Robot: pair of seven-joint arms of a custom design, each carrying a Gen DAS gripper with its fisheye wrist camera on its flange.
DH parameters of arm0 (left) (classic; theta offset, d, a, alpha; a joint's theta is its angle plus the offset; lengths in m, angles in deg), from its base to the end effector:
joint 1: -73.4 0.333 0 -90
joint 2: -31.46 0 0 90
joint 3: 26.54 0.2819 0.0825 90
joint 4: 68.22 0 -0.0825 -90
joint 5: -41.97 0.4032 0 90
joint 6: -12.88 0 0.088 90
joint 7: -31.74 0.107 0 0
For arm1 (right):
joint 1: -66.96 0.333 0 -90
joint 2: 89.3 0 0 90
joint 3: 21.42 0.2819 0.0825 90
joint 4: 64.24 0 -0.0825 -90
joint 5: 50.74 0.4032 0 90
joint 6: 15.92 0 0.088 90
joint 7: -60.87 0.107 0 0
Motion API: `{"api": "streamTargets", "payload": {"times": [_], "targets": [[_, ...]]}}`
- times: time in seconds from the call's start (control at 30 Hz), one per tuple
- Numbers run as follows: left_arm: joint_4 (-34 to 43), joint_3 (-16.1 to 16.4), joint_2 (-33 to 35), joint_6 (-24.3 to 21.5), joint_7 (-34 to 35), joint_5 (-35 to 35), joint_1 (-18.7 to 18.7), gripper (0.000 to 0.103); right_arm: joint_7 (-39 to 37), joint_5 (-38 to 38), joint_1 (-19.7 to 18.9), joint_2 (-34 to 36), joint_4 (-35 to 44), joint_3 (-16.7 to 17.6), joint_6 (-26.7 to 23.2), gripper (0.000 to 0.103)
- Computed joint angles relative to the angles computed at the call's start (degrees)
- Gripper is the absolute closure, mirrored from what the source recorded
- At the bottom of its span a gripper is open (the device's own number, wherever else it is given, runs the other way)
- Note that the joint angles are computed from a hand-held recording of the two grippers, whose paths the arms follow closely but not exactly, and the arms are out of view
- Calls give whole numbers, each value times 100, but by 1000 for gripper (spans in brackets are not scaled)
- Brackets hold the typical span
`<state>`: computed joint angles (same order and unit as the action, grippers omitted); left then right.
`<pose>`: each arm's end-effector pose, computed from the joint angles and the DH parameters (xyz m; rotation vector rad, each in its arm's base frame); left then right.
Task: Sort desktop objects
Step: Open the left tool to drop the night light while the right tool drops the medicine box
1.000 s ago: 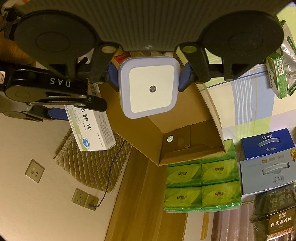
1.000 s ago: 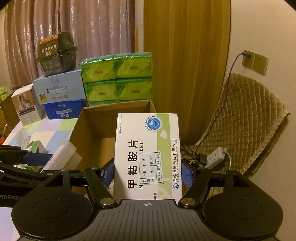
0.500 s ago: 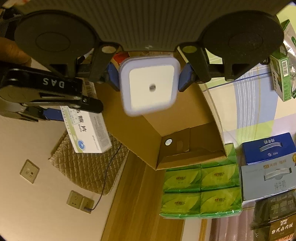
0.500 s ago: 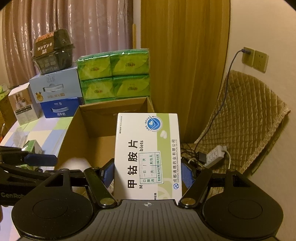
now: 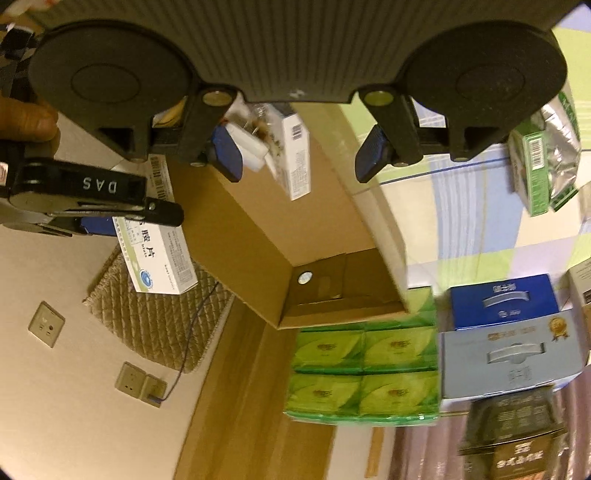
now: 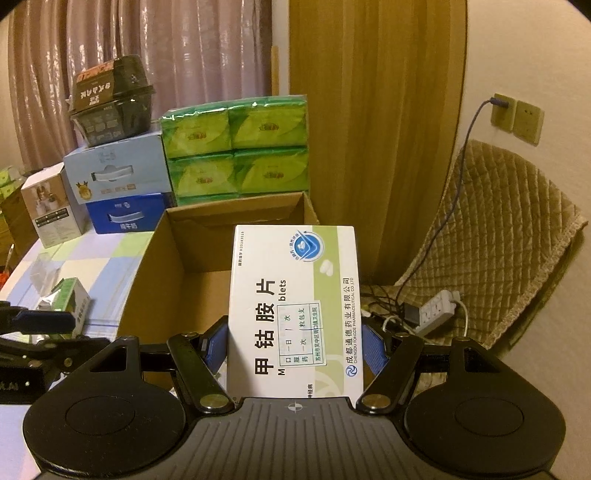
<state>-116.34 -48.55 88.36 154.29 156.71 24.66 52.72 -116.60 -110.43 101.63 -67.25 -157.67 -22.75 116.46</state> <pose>0.7006 -0.4359 0.3850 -0.9237 2.6508 -1.2677 0.5943 0.3727 0.3966 -1.3524 2.0461 -0.9735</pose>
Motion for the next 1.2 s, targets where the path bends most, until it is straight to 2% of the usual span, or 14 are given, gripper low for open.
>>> {"api": "streamTargets", "payload": {"times": [0.27,0.47,0.8,1.2], "targets": [[-244,-44,-145,110,58,-101,179,38,-323,176,-37,263,329,-51,253,35],[-437,-70,-251,160,77,-181,298,37,-167,108,101,224,300,-126,166,34],[-1575,-200,-953,564,295,-464,727,33,61,110,234,108,224,9,27,29],[-2881,-315,-1864,1043,594,-948,1262,27,-116,251,549,407,799,87,-60,21]]}}
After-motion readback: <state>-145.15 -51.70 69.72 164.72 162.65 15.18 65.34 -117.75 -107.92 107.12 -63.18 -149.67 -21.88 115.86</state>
